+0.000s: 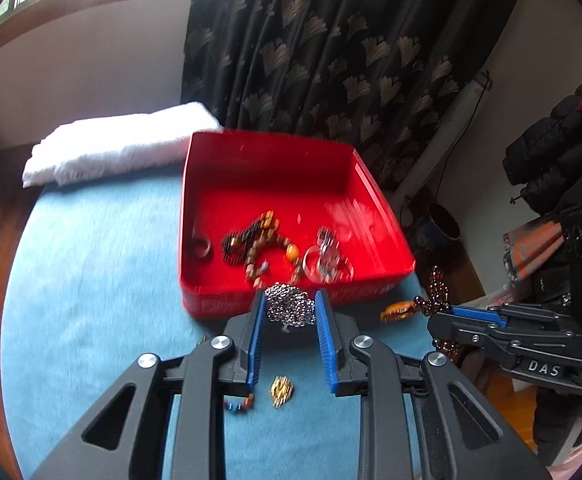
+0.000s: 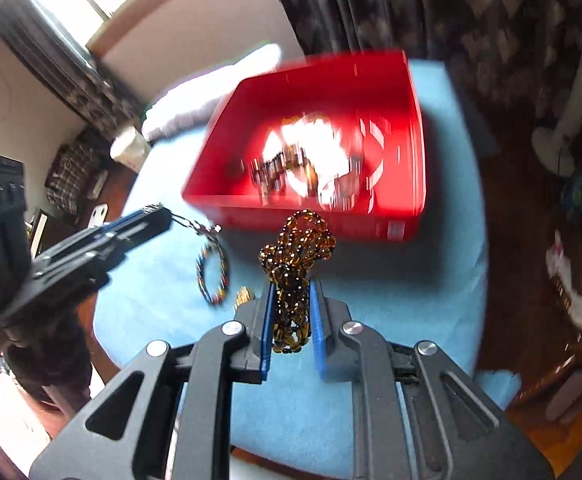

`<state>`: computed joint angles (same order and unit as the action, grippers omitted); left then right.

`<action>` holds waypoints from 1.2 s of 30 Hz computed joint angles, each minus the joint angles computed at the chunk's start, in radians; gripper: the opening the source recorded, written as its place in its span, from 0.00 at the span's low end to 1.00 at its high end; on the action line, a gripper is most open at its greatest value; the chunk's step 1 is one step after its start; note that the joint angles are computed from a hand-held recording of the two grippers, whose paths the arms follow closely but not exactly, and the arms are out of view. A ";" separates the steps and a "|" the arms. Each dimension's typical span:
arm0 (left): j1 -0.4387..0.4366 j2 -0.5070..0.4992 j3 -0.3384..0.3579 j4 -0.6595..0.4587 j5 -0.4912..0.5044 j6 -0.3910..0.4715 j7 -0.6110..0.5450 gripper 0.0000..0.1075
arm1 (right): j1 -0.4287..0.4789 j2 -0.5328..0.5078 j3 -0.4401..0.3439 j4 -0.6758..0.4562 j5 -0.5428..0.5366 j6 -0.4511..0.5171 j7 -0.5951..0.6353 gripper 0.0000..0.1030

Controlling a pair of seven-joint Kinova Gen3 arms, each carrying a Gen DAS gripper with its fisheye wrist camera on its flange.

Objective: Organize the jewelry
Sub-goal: 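Lift the silver chain into the red box with the left tool while the right tool lifts the pendant chain, then open both tools over the box to drop the chains, then withdraw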

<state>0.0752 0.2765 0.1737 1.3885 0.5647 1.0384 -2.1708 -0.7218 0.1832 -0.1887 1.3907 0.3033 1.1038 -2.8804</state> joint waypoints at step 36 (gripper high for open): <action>0.105 0.176 0.023 -0.131 -0.244 -0.167 0.212 0.69 | -0.024 0.179 0.143 -0.146 0.106 0.135 0.110 0.80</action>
